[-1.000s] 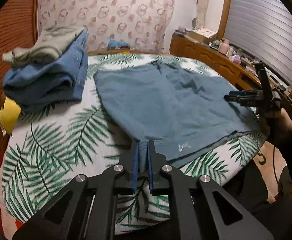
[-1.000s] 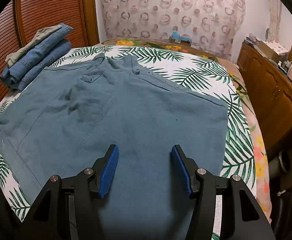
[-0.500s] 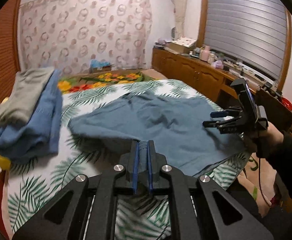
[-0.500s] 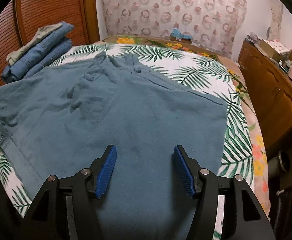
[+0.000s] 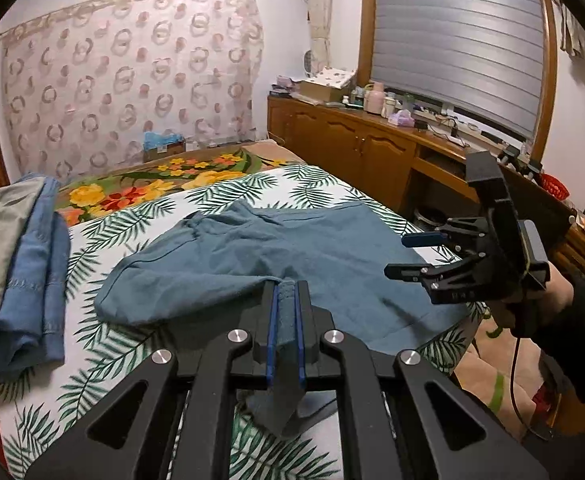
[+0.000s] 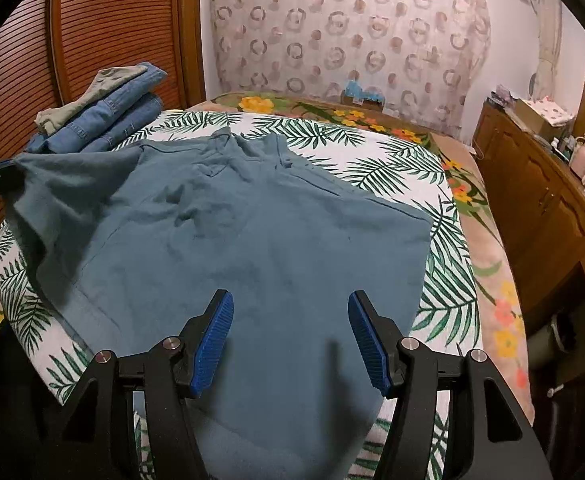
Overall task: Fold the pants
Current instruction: 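Lift the held leg with the left gripper, fold it over, release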
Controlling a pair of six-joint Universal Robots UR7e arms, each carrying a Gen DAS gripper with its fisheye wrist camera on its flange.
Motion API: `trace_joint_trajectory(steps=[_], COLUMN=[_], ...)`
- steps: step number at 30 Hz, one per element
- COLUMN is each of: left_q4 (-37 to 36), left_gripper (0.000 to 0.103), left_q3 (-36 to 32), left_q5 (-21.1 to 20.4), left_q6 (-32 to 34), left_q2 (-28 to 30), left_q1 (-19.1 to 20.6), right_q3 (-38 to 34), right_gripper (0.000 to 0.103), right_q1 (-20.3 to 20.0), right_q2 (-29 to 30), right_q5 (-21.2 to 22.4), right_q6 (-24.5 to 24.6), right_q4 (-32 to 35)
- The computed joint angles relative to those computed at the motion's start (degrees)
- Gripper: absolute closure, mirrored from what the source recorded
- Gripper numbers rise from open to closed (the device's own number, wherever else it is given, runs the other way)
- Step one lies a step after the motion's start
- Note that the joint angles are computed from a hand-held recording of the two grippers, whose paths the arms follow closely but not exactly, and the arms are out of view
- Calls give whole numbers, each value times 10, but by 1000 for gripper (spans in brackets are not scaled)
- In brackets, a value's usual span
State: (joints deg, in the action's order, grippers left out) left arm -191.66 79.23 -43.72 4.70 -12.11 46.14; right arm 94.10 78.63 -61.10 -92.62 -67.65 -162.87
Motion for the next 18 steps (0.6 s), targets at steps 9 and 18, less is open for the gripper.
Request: trace_joint_trajectory(steps=[9, 18], left_q4=[48, 92], left_gripper=[94, 94], left_q3=[-55, -106], left_q5=[-32, -38], left_q6=[3, 10], left_q2=[11, 33], left_q1=[7, 4], right_q3=[7, 14], right_gripper=[41, 41], right_q1=[-4, -9], right_q2=[-3, -12], right_q5=[4, 15], right_q6=[-3, 1], right_q4=[-7, -13])
